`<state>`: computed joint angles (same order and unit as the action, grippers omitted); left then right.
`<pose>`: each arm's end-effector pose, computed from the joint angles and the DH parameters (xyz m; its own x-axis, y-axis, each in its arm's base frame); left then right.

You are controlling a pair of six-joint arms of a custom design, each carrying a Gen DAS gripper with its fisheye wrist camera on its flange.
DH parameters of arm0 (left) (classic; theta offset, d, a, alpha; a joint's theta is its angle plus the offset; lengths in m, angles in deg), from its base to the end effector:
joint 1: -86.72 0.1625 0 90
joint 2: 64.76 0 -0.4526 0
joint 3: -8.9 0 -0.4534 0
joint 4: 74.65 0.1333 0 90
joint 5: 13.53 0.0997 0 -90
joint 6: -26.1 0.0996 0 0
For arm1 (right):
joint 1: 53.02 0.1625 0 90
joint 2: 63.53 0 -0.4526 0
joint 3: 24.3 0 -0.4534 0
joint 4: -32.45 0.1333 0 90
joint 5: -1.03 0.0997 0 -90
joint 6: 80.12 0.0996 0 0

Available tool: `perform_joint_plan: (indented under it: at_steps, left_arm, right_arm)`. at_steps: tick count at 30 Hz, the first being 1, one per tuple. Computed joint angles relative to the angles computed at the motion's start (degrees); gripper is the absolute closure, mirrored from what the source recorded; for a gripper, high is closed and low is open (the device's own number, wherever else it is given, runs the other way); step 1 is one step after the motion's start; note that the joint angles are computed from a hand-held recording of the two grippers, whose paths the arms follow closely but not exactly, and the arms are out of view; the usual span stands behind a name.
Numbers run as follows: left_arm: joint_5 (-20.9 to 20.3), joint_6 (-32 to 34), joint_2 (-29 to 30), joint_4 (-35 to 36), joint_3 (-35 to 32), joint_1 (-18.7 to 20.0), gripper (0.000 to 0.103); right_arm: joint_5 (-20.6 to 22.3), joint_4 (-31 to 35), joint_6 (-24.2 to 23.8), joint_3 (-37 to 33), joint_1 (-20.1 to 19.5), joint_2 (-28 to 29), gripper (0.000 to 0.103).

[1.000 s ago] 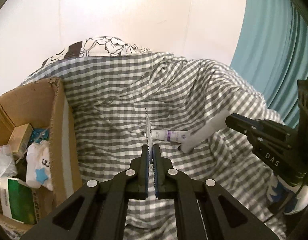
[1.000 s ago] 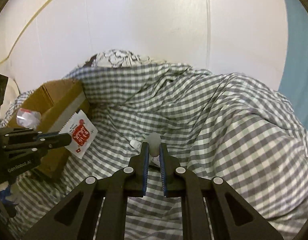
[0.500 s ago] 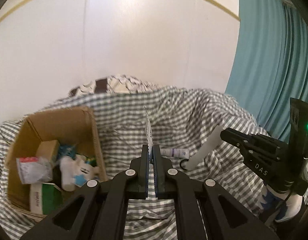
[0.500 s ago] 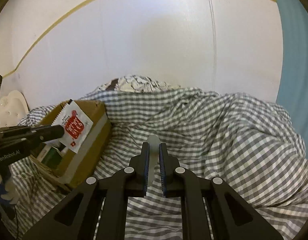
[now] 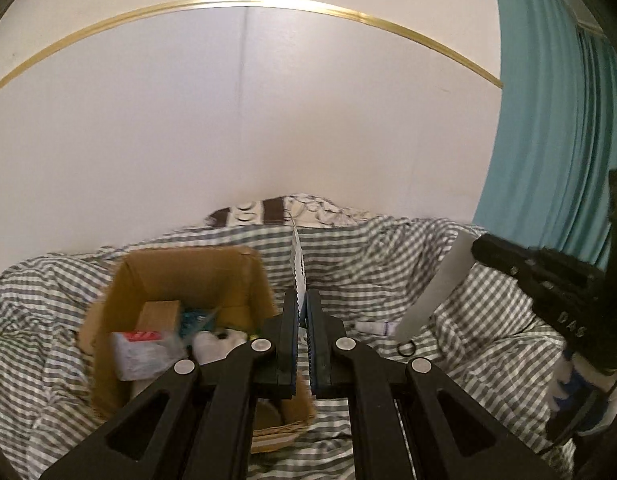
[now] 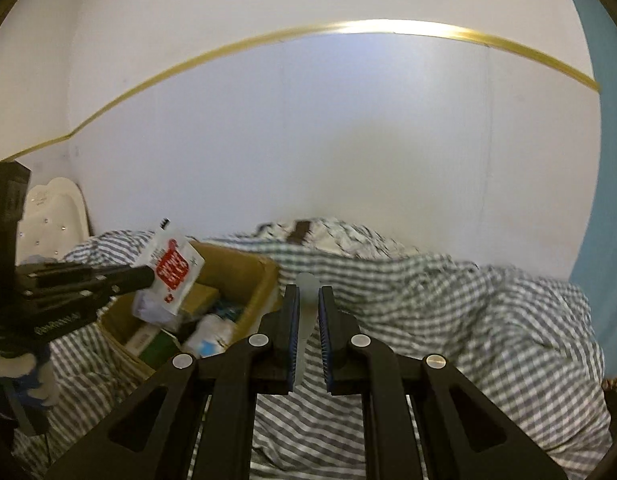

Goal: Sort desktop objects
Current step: 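Carry the sachet and white stick over the cardboard box, then open both tools to drop the sachet and stick into the box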

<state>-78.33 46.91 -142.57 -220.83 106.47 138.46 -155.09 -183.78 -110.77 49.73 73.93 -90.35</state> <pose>-0.2683 -0.6239 0.4383 -0.6334 0.5627 -0.5312 0.7738 0.4621 -0.4332 0.4969 -0.5904 0.1242 -0.6842 0.3302 0.6503 -0.5385 0.3726 -0.7558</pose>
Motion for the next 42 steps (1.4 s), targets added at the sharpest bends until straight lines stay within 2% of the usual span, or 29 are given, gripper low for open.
perform_joint_plan:
  at_steps: [9,19,29,34,40,42]
  left_arm:
    - [0.5,1.4,-0.9,-0.8,-1.8,2.5,0.099]
    - [1.5,1.1,0.7,-1.9,-3.9,5.6,0.099]
    - [2.6,0.6,5.8,-1.9,-7.5,8.6,0.099]
    - [3.2,0.5,8.5,-3.9,-10.2,9.7,0.099]
    - [3.9,-0.8,12.1,-0.4,-14.2,10.9,0.097]
    - [5.0,-1.7,13.3,1.1,-15.2,11.2,0.093]
  right_arm:
    - [4.0,7.8,-0.2,-9.6,0.8,4.5,0.094]
    - [10.7,15.2,5.1,-17.3,-0.8,8.7,0.094]
    - [16.0,23.4,9.6,-24.2,-4.3,12.3,0.094]
    - [16.9,26.4,10.4,-27.9,-6.2,14.2,0.094]
    - [18.3,30.3,11.9,-30.8,-8.7,15.3,0.093]
    - [17.1,30.5,11.6,-32.9,-9.3,16.4,0.089]
